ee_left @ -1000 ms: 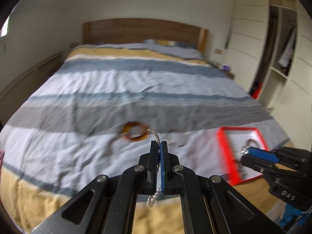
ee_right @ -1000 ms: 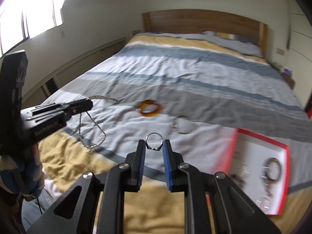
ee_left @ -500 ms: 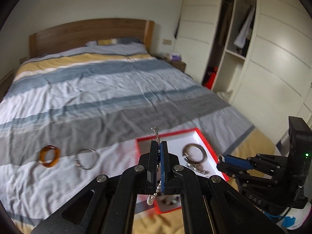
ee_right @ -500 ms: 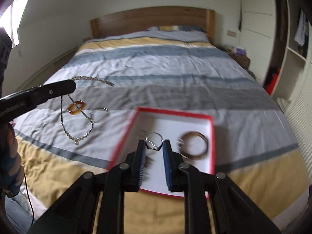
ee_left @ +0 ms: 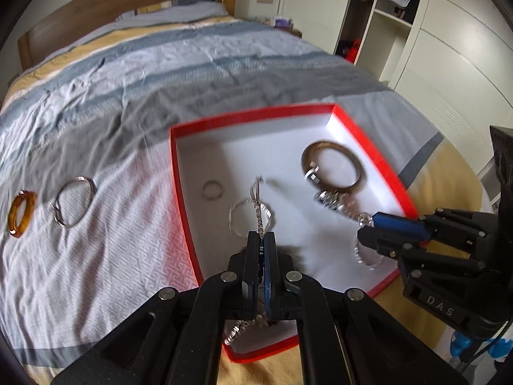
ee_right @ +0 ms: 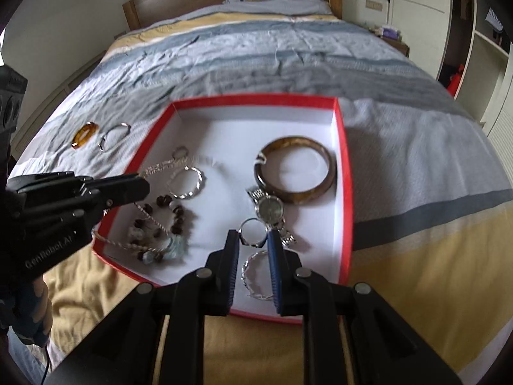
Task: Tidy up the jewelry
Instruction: 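Carry the necklace and ring into the red box and open both tools, then withdraw both tools from the box toward the amber and silver bangles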
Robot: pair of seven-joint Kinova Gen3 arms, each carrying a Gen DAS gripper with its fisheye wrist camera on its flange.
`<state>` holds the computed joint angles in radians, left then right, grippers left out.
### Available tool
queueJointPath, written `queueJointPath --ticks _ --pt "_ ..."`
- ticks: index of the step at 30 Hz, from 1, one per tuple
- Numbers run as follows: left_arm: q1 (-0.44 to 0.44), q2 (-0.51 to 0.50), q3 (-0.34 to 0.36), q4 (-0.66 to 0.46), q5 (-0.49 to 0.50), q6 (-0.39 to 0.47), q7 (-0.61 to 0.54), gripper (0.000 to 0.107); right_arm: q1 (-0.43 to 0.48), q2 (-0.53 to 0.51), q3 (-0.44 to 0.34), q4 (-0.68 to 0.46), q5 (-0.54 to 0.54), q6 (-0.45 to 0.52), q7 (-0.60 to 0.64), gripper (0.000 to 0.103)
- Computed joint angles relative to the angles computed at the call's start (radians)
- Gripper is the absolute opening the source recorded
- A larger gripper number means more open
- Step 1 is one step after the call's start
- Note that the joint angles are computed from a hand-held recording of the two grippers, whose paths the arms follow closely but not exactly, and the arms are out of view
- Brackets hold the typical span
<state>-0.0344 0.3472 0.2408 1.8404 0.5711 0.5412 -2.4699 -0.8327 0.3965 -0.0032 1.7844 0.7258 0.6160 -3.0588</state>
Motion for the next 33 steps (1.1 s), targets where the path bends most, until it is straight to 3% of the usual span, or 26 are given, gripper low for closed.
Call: queueJointPath --ticks 5,10,12,13,16,18,26,31,33 --pt "0.027 0.04 -0.026 -0.009 -0.056 -0.008 0.058 0.003 0.039 0.026 -0.009 -0.009 -0.052 -0.026 0.068 0.017" --pt "0.001 0.049 0.003 -0.006 -0.055 -0.015 0.055 0.006 0.038 0.037 -0.003 -0.028 -0.093 -0.016 0.124 0.018" --pt "-0.017 0.048 0.012 -0.01 -0.042 0.005 0.048 0.014 0.034 0.035 0.003 -0.028 -0.102 -0.018 0.13 0.018" --pt "-0.024 0.042 0.016 -0.007 -0.033 0.005 0.04 0.025 0.032 0.036 0.006 -0.03 -0.105 -0.014 0.132 0.018" --pt "-0.056 0.017 0.029 0.004 0.013 0.03 -0.003 0.04 0.023 0.024 0.014 -0.026 -0.109 -0.001 0.124 0.018" --pt "-0.066 -0.018 0.029 0.032 0.051 0.014 -0.036 0.053 0.015 0.012 0.018 -0.022 -0.102 0.01 0.111 0.018" --pt "-0.076 -0.171 -0.05 0.093 0.155 0.065 -0.13 0.055 -0.028 -0.06 -0.011 -0.015 -0.019 0.109 0.001 0.018" --pt "-0.069 -0.313 -0.14 0.151 0.199 0.068 -0.18 0.057 -0.061 -0.112 -0.065 -0.03 0.06 0.209 -0.09 0.018" --pt "-0.066 -0.371 -0.185 0.173 0.216 0.074 -0.201 0.06 -0.071 -0.125 -0.092 -0.041 0.087 0.248 -0.12 0.023"
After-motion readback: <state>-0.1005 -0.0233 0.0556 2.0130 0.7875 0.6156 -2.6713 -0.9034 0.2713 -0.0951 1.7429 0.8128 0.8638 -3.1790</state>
